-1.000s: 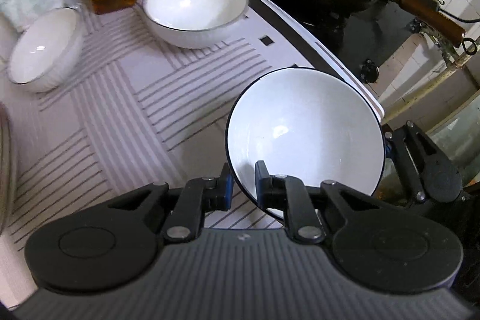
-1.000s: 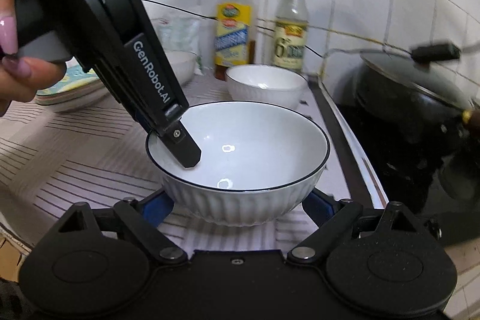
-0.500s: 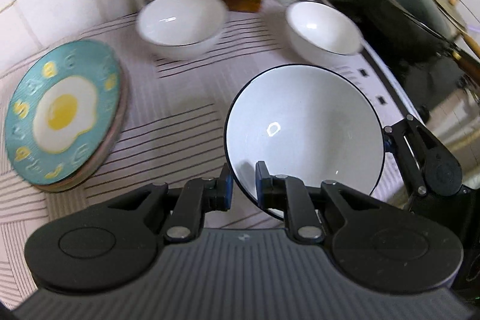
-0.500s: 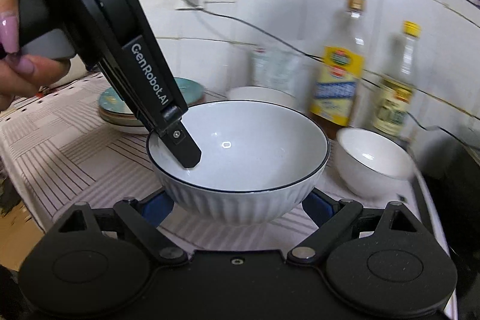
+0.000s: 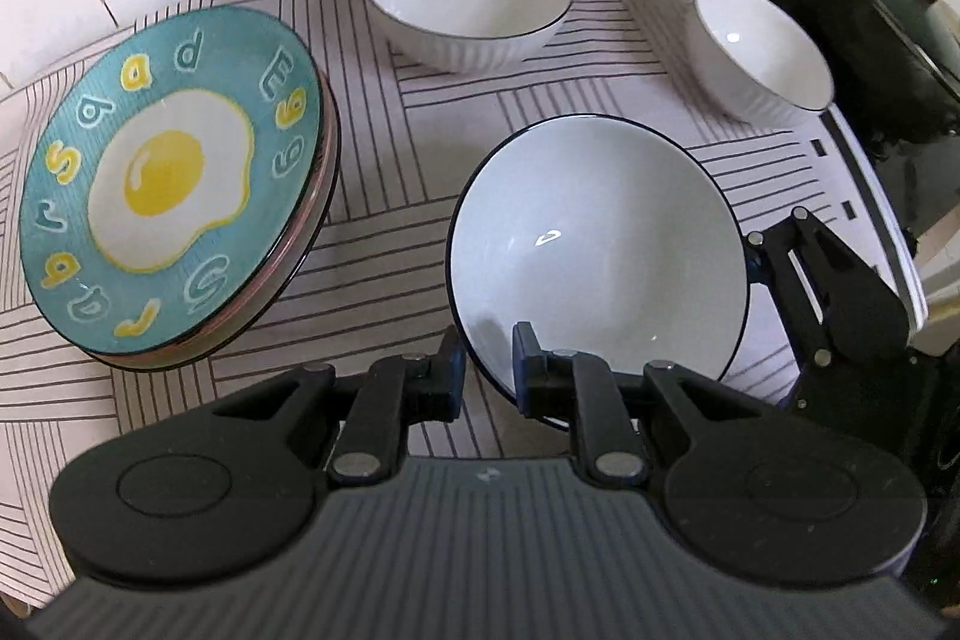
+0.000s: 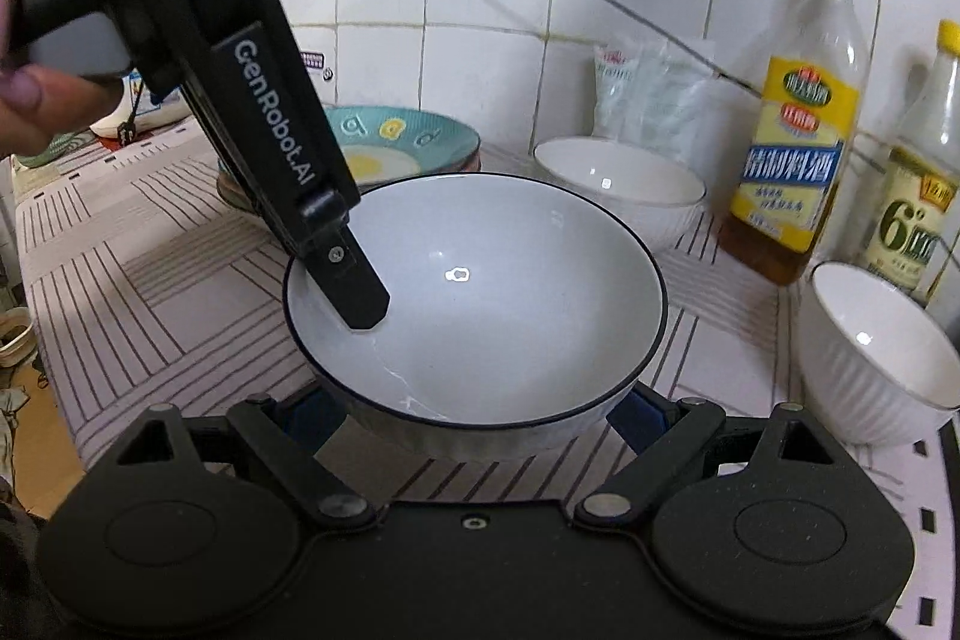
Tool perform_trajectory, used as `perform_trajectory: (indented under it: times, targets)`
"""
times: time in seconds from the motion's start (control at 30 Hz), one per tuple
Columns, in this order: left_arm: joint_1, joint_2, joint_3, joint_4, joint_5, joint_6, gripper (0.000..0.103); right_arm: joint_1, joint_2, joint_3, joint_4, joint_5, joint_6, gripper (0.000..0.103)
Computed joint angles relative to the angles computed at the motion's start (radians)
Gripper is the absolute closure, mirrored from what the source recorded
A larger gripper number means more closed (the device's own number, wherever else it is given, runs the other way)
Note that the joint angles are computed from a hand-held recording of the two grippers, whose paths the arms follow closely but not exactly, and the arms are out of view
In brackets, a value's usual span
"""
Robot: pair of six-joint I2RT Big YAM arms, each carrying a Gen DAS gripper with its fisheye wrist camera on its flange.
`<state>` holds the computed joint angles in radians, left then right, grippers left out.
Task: Organize plates and bowls
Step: 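Carry the white bowl beside the plate stack and release it with the left tool, then move the left tool to the white bowl near the bottles and grasp its rim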
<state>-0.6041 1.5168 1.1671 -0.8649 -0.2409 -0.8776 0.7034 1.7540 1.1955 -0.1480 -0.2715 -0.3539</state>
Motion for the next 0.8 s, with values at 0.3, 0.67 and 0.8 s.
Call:
perform_trajectory:
  times: [0.3,0.67,0.8]
  targets:
    - [0.009,0.002,0.001,-0.001,0.011,-0.054,0.086,0.018,-0.006,0.018,-0.054,0.067,0.007,0.009]
    - [-0.036,-0.054,0.087,-0.195,-0.068,0.020,0.061,0.019,-0.172,-0.013,-0.305,0.151,0.265,0.009]
    - [-0.049,-0.099,0.104,-0.227,-0.057,0.074,0.055,0.032,-0.217,0.015,-0.395,0.220,0.397,0.010]
